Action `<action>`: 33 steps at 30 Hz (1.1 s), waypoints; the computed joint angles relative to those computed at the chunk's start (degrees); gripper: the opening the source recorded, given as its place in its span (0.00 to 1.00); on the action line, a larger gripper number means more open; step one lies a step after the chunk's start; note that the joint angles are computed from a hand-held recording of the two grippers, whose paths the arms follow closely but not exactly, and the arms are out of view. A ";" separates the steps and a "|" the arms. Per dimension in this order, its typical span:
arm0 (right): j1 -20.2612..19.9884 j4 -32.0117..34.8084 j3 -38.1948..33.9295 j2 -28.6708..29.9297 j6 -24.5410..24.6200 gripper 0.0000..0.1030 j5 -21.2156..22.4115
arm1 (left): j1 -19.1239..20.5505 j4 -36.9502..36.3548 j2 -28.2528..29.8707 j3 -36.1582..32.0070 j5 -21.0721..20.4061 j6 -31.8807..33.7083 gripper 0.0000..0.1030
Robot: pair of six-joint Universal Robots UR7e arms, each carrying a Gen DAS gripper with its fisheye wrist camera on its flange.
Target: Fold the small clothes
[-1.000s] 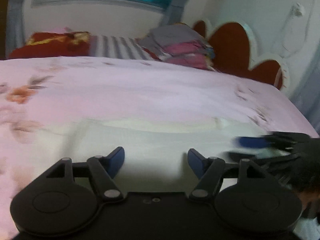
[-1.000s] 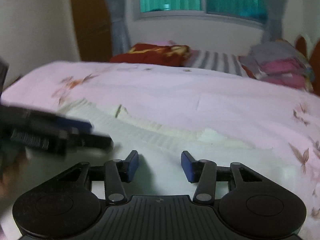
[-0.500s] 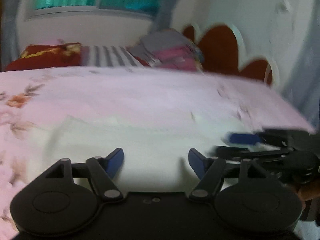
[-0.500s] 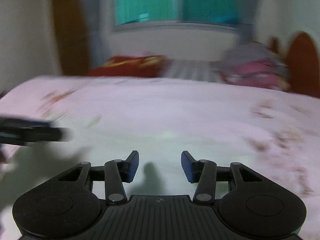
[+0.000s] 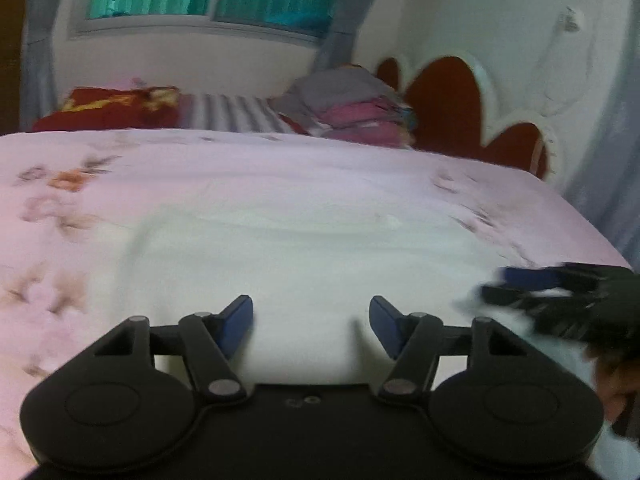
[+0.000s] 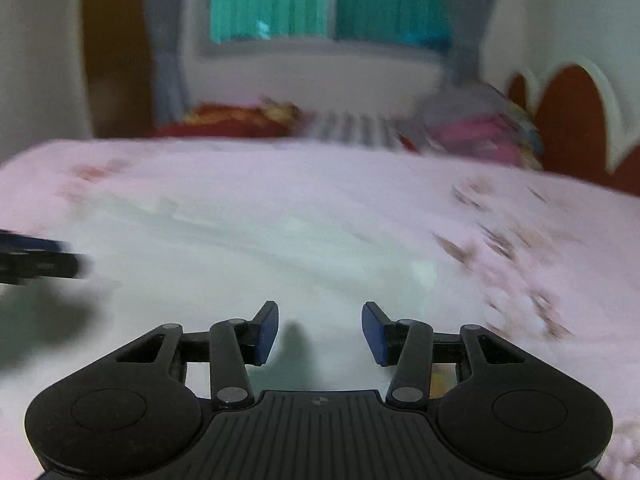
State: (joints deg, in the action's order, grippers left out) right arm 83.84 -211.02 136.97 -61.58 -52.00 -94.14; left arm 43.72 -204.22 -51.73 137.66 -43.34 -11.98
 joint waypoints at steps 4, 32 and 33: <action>1.78 0.68 2.75 1.76 -5.10 0.46 -5.13 | -1.71 10.23 2.93 -0.90 2.47 -2.53 0.61; -7.06 -3.83 18.28 -11.50 0.62 0.16 -2.90 | -18.73 29.44 -10.10 19.31 13.15 -47.10 0.53; -7.67 -4.34 18.27 -12.24 0.61 0.16 -3.91 | -18.72 29.96 -10.10 19.13 13.28 -47.36 0.53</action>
State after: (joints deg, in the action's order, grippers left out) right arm 76.17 -215.36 155.24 -73.82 -51.40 -98.05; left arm 25.00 -174.26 -61.83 156.79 -30.06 -59.34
